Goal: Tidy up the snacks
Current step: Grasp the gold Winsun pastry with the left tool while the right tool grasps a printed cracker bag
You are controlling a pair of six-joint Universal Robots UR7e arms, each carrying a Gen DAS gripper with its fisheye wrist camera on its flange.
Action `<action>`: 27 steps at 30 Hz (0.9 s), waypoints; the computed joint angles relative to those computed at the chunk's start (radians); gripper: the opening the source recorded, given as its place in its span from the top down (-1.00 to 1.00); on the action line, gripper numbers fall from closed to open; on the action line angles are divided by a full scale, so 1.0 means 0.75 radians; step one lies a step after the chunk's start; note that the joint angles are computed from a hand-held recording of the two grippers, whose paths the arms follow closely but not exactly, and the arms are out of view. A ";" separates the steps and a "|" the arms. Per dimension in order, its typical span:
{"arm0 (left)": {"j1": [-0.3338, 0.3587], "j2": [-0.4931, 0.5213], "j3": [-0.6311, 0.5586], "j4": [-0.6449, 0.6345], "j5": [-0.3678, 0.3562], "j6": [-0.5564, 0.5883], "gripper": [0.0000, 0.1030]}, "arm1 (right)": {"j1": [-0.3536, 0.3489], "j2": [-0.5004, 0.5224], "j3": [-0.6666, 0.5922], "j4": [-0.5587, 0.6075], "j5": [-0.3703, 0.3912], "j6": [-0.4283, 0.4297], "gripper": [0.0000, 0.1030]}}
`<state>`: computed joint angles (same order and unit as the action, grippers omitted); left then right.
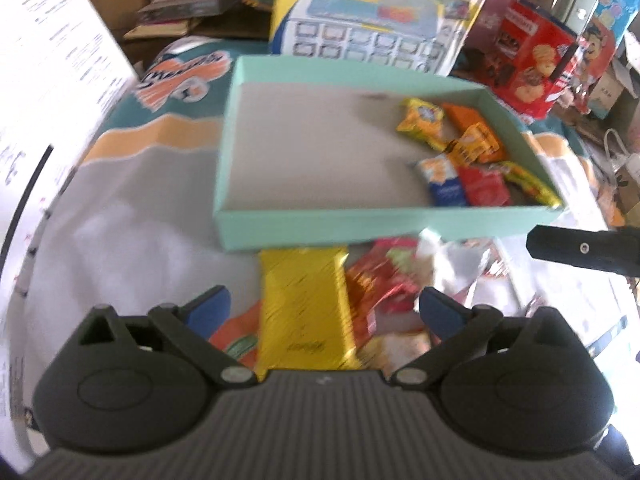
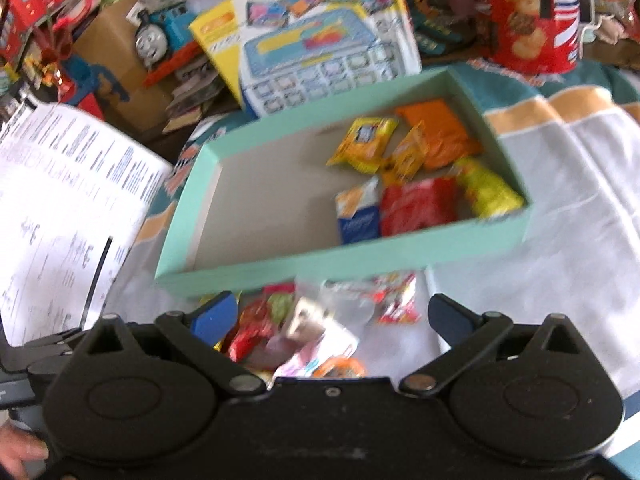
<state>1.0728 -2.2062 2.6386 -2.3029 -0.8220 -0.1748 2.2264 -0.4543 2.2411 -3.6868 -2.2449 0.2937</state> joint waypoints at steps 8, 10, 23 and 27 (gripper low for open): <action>0.114 -0.064 0.021 0.007 0.039 0.061 -0.99 | 0.009 0.066 -0.009 0.064 0.120 0.106 -1.00; 0.149 -0.068 0.025 -0.019 0.027 0.080 -0.99 | 0.000 0.073 -0.007 0.077 0.179 0.127 -1.00; 0.356 -0.026 -0.011 -0.176 -0.052 0.162 -0.99 | 0.017 0.143 -0.107 0.227 0.238 0.105 0.16; 0.360 0.001 -0.018 -0.201 -0.058 0.171 -0.99 | 0.043 0.169 -0.121 0.237 0.210 0.044 0.26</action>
